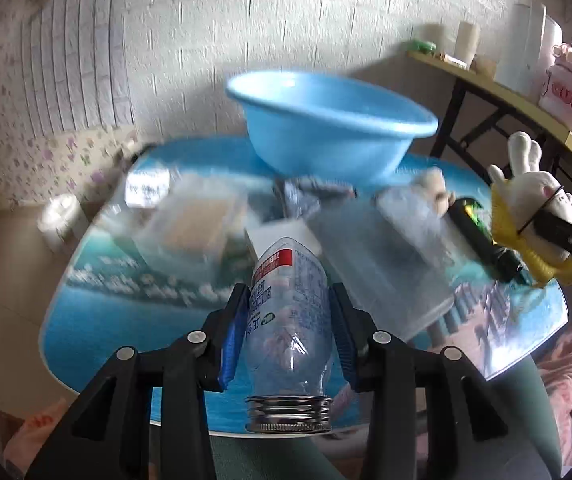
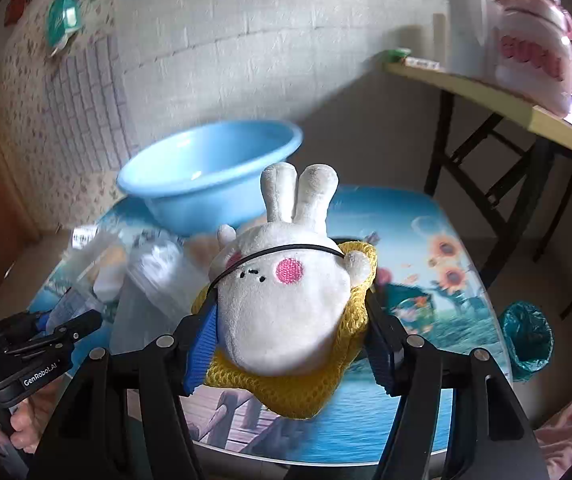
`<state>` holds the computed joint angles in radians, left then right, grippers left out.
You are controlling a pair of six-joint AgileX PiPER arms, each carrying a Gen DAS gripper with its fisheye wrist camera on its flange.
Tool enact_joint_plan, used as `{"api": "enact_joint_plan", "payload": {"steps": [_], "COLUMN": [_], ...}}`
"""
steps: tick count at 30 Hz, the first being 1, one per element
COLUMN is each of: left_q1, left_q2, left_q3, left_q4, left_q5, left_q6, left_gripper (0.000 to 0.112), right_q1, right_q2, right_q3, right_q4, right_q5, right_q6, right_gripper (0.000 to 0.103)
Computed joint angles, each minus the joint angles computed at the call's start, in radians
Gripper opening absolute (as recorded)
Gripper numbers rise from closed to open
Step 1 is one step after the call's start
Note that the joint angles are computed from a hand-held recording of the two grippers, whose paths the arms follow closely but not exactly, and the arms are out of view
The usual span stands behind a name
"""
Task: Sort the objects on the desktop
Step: 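Carry the bottle and bunny plush into the blue basin and release both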
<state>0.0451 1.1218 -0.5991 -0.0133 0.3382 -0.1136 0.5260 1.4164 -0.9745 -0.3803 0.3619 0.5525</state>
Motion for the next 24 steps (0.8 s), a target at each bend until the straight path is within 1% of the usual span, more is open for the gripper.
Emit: {"api": "enact_joint_plan", "payload": {"steps": [1,2,3,4,6,7,8,9,10,11,12,13,15,19,22,24], "left_q1": [0.011,0.01,0.003,0.004,0.02,0.025,0.021,0.015,0.023,0.039,0.048,0.051,0.046,0.04,0.019,0.023], "left_q2": [-0.014,-0.022,-0.018,-0.006,0.016,0.022,0.022,0.017,0.013,0.016,0.019,0.02,0.033,0.056,0.06,0.064], "left_q3": [0.003,0.009,0.013,0.01,-0.002,-0.018,-0.039,-0.057,-0.084,-0.11,-0.131,-0.149,-0.184,-0.234,-0.272,-0.298], "left_q4": [-0.03,-0.027,0.01,0.008,-0.078,-0.082,-0.047,-0.005,-0.004,-0.043,-0.063,-0.064,-0.072,-0.096,-0.074,-0.094], "left_q5": [0.0,-0.01,-0.015,-0.014,0.015,0.031,0.057,0.081,0.121,0.157,0.185,0.207,0.231,0.238,0.252,0.273], "left_q6": [0.037,0.035,-0.004,-0.004,0.08,0.09,0.072,0.041,0.046,0.09,0.115,0.122,0.141,0.114,0.079,0.098], "left_gripper": [0.039,0.039,0.039,0.039,0.039,0.039,0.039,0.039,0.039,0.039,0.039,0.039,0.039,0.039,0.039,0.039], "right_q1": [-0.008,-0.015,-0.023,-0.034,-0.047,-0.047,-0.045,-0.035,-0.023,-0.003,0.011,0.012,0.006,0.013,-0.001,-0.008], "right_q2": [-0.007,-0.012,-0.01,-0.003,0.017,0.031,0.033,0.039,0.043,0.056,0.068,0.071,0.057,0.049,0.05,0.049], "right_q3": [-0.003,-0.009,-0.015,-0.022,-0.033,-0.039,-0.04,-0.05,-0.056,-0.084,-0.114,-0.122,-0.119,-0.12,-0.129,-0.134], "right_q4": [-0.009,-0.039,-0.03,-0.003,0.062,0.092,0.109,0.106,0.062,0.022,0.021,0.054,0.16,0.214,0.273,0.302], "right_q5": [0.005,0.012,0.012,0.009,0.009,0.009,0.011,0.019,0.032,0.078,0.125,0.136,0.134,0.13,0.135,0.136], "right_q6": [0.004,0.025,0.007,-0.03,-0.089,-0.101,-0.109,-0.101,-0.056,-0.01,0.005,-0.02,-0.123,-0.197,-0.256,-0.291], "right_gripper": [0.06,0.06,0.06,0.06,0.06,0.06,0.06,0.06,0.06,0.06,0.06,0.06,0.06,0.06,0.06,0.06]}}
